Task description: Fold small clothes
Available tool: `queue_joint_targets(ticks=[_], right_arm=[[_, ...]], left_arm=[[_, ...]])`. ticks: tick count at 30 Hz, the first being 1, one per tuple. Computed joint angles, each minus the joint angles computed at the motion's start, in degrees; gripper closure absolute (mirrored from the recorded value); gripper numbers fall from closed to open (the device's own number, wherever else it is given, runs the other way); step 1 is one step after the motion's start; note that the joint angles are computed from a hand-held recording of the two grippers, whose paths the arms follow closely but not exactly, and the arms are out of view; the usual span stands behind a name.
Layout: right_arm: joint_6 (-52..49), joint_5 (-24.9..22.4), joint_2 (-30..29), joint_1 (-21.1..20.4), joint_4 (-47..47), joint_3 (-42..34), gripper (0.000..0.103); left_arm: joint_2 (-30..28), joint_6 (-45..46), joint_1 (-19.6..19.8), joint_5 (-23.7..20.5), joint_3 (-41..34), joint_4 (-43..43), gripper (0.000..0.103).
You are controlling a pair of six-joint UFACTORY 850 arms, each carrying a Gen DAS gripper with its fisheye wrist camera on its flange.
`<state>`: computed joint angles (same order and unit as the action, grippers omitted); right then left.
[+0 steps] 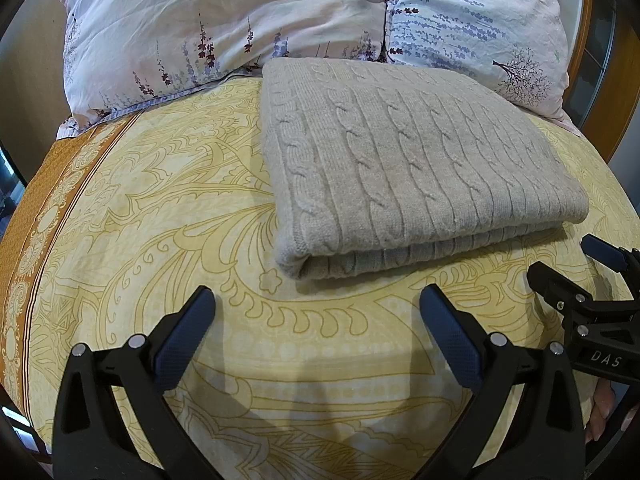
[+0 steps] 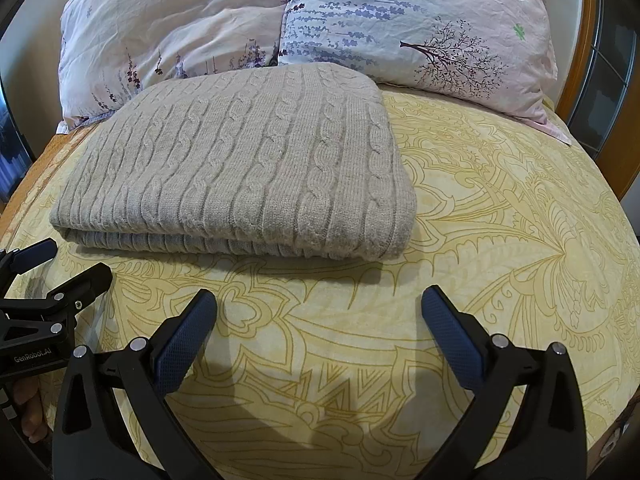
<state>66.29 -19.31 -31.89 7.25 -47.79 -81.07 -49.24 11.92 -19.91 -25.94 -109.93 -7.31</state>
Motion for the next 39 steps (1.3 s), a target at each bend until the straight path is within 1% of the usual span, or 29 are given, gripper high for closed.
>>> queue_joint_targets(ticks=[39], right_arm=[[0.3, 0.1, 0.0, 0.0, -0.3, 0.0, 0.001]], left_arm=[[-0.1, -1.7, -0.1, 0.0, -0.2, 1.1, 0.002]])
